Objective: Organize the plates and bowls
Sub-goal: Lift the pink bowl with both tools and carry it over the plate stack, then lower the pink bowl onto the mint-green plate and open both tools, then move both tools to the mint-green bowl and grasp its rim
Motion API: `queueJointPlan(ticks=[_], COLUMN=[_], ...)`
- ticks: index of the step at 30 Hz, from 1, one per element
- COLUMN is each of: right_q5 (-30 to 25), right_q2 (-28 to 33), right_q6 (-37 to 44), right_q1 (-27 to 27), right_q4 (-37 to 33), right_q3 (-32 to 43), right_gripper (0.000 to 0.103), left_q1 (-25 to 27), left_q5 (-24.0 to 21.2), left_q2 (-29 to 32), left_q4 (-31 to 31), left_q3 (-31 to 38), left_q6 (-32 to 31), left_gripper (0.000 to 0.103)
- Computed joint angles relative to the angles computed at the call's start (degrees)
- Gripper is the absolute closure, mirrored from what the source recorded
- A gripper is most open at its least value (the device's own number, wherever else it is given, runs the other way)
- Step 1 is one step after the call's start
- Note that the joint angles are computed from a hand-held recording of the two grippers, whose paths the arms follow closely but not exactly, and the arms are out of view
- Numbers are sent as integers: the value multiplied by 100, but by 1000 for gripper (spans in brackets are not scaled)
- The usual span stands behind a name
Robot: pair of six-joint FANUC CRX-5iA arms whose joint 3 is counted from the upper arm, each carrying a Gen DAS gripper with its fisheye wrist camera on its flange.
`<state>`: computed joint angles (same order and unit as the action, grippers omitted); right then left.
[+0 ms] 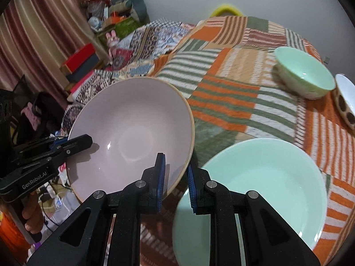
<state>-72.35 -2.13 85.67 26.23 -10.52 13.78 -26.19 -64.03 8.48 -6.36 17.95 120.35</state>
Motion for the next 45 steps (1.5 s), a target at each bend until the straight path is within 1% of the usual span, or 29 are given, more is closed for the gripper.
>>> queueJointPlan(ticks=[5, 9, 12, 14, 18, 20, 23, 28, 31, 34, 36, 38, 39, 43, 44, 45], right_q5=[-193, -181, -305, -381, -352, -311, -167, 52, 174, 317, 423, 599, 659, 928, 960, 991], right_q2=[266, 255, 320, 359, 323, 245, 96, -184, -295, -434, -500, -582, -609, -640, -630, -600], right_q6=[-21, 19, 37, 53, 0, 26, 31, 47, 85, 129, 150, 167, 191, 179, 196, 202], right_q1=[181, 264, 190, 142, 158, 87, 4, -135, -256, -407, -482, -593, -656, -870, -940, -1016], right_q4=[160, 280, 141, 31, 101, 11, 27, 132, 170, 223, 268, 341, 338, 546, 538, 527], right_q3=[75, -5, 121, 200, 224, 250, 249, 231, 246, 262, 255, 227, 225, 225, 248, 283], right_gripper=[86, 86, 84, 83, 83, 76, 69, 67, 66, 65, 62, 58, 57, 54, 53, 53], left_q1=[174, 109, 137, 156, 125, 130, 76, -112, -286, -419, -522, -614, -653, -638, -607, -592], left_q5=[114, 196, 224, 195, 22, -23, -151, -75, -69, -1, 20, 24, 30, -39, -88, -110], left_q2=[-3, -38, -50, -34, -9, -31, -68, -175, -92, 37, 177, 339, 460, 962, 1158, 1267], left_q4=[280, 180, 245, 280, 167, 154, -50, -413, -649, -766, -900, -1021, -1035, -750, -614, -543], left_q3=[-366, -483, -517, -503, -370, -321, -130, 246, 646, 995, 1288, 1583, 1785, 2504, 2767, 2908], left_q6=[-30, -94, -130, -155, -95, -62, 85, 164, 152, 80, 31, 21, -10, -197, -252, -275], left_gripper=[88, 88, 88, 88, 88, 88, 88, 84, 80, 72, 61, 53, 52, 46, 41, 38])
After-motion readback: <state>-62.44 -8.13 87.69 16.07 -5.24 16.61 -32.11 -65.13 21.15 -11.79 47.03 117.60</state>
